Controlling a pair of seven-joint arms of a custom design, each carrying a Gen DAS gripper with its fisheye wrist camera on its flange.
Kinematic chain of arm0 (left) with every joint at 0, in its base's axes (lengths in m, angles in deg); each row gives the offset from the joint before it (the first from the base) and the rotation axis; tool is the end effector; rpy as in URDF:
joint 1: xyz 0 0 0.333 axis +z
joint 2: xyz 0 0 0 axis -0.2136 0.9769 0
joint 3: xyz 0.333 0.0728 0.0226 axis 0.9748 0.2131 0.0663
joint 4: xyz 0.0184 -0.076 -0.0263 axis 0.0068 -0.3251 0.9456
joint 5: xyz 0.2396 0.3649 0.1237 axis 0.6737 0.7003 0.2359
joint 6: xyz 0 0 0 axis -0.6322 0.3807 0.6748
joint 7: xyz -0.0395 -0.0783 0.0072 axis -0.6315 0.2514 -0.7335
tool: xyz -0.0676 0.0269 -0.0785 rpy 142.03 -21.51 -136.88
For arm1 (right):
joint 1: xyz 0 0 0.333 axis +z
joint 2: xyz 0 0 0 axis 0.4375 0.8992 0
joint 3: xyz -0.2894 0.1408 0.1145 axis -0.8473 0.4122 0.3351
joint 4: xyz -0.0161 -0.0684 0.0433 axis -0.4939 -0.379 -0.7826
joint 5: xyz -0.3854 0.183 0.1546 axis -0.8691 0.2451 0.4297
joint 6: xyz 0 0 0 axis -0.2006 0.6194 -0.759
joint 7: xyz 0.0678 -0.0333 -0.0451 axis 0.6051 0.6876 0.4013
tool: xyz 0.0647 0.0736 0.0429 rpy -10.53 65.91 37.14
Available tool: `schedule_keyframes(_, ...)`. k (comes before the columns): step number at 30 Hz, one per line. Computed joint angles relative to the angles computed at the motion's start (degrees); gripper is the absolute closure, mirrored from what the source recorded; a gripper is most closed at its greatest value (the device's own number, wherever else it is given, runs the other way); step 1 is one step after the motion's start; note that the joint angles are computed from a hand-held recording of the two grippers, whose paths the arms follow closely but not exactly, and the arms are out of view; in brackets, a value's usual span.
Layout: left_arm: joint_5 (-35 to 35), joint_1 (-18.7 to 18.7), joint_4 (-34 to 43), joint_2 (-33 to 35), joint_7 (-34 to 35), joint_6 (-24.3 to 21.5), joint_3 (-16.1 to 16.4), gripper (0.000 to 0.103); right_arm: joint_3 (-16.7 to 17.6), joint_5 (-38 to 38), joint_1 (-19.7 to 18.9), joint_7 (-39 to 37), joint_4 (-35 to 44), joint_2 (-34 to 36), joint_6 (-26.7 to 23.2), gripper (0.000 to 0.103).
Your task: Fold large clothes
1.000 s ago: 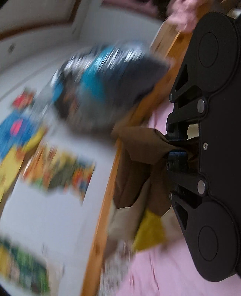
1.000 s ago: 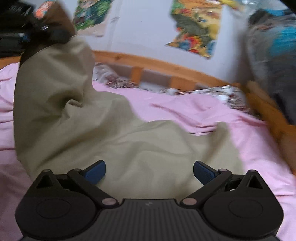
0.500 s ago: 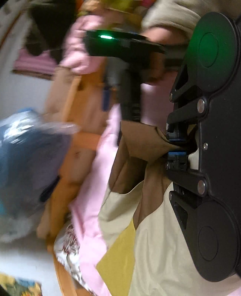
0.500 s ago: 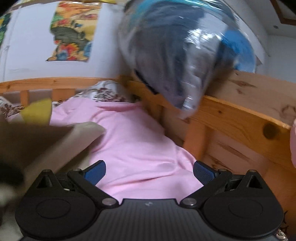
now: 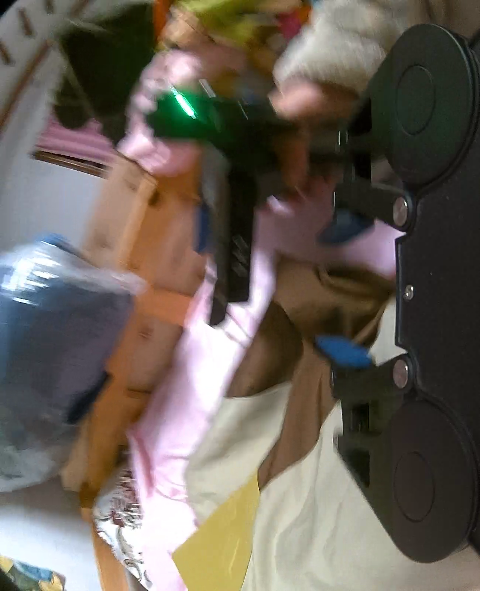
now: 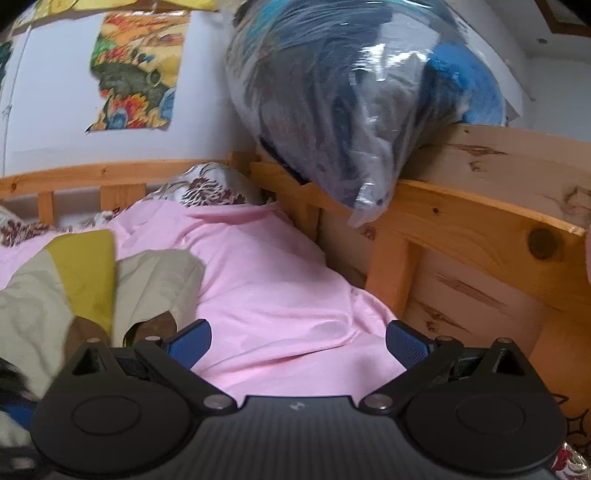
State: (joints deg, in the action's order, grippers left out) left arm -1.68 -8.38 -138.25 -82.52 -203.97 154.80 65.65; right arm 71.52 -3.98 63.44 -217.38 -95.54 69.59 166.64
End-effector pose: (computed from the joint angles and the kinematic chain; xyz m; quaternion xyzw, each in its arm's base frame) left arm 0.6200 -0.1118 0.5410 0.0478 -0.8520 0.5048 0.1302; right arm 0.4412 0.4151 0.5689 -0.3334 0.7554 -0.5314 0.1889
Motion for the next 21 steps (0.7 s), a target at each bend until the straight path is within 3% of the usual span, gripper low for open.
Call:
schedule_keyframes(3, -3.77, 2.53, 0.81, -0.4, -3.36, -7.23, 1.83, 0.02, 0.07, -0.19, -0.08, 2.39, -0.73, -0.81, 0.67, 0.0)
schedule_keyframes(5, -6.95, 3.99, -0.37, -1.89, -5.11, -7.18, 2.86, 0.016, 0.16, -0.43, -0.18, 3.14, -0.87, -0.91, 0.89, 0.0)
schedule_keyframes(7, -10.21, 4.92, -2.84, -4.5, -7.22, -2.3, 3.81, 0.008, 0.19, -0.96, -0.29, 4.98, -1.05, -1.0, 1.94, 0.0)
schedule_keyframes(9, -12.48, 4.64, -5.18, -6.76, -10.13, 6.75, 3.93, 0.003, 0.16, -2.17, -0.45, 7.14, -1.61, -1.38, 4.82, 0.0)
schedule_keyframes(11, -12.6, 3.19, -6.88, -7.92, -13.89, 19.73, 2.92, 0.001, -0.05, -3.24, -0.83, 8.32, -1.96, -1.5, 9.47, 0.0)
schedule_keyframes(13, -8.61, 1.44, -6.42, -6.8, -20.18, 29.84, 1.69, 0.001, -0.44, -3.39, -1.39, 7.7, -1.65, -0.87, 14.3, 0.0)
schedule_keyframes(15, -4.2, 0.28, -4.85, -4.32, -25.72, 33.24, 1.23, 0.003, -0.7, -2.54, -1.59, 5.62, 0.28, 1.26, 16.14, 0.0)
schedule_keyframes(17, 0.57, -0.21, -3.34, -2.19, -29.75, 32.95, 1.01, 0.005, -1.14, -1.2, -1.33, 2.2, 2.5, 3.7, 16.15, 0.0)
schedule_keyframes(21, -2.02, 0.13, -5.64, -2.2, -26.35, 33.52, 1.0, 0.001, -2.43, 0.78, -0.55, 0.84, 3.16, 5.45, 16.6, 0.001)
